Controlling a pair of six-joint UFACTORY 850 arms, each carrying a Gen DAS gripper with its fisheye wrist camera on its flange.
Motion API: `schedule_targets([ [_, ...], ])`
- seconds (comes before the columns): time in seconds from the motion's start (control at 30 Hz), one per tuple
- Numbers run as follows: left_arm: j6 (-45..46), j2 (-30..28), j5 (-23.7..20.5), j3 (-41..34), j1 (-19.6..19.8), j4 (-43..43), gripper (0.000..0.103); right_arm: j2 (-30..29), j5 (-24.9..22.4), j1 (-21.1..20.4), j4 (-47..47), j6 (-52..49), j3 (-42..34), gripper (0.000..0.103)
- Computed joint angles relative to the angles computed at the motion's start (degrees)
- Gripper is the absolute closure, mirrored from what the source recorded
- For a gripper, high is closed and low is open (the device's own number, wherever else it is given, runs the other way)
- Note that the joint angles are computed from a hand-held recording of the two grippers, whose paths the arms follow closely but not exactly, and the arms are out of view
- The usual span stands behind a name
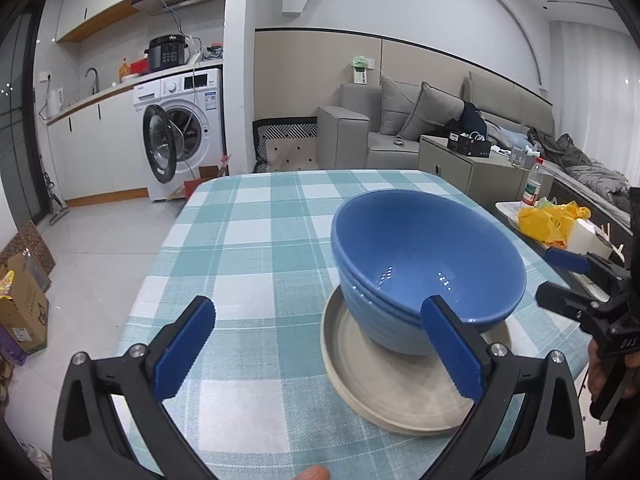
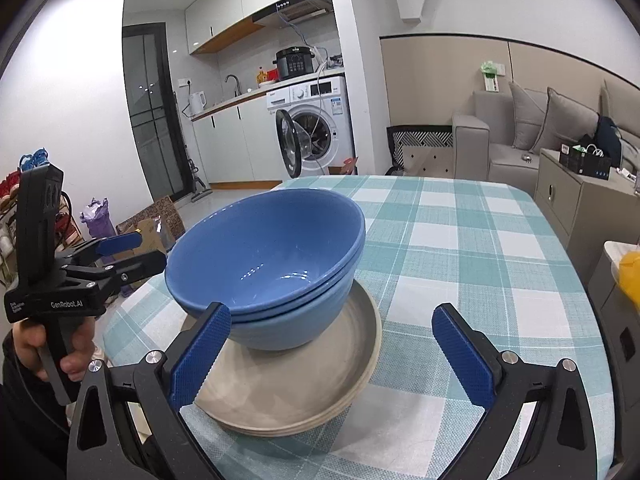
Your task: Organize plates and bowls
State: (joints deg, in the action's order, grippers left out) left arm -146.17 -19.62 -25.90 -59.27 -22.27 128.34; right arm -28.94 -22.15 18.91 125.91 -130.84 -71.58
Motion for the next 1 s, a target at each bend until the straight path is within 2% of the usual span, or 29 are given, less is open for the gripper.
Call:
schedule_targets([
  [0.17,-3.8,1.3,-2.7,3.1,-0.3,2.8,0.0,1.2,-5.1,-0.8,4.2,-3.8,3.2,0.001],
  [0.43,-6.3,1.6,-7.4,6.0,-1.8,3.9,0.0,2.1,-5.7,0.5,13.7,-14.7,6.8,0.001],
  [0.57,-10.3,1.4,-10.1,7.5,-2.3,7.2,0.0,2.3,-8.9,0.3,17.1,-18.3,8.6,0.001],
  [0.73,-12.5,0.7,-11.9,7.9,-2.7,7.9,0.0,2.8,-12.3,0.4,23.0,-24.6,11.3,0.001],
  [1.0,-16.0,0.3,-13.1,8.6,-3.0,10.7,0.0,3.3,-17.5,-0.3,24.6,-25.3,14.5,0.001],
])
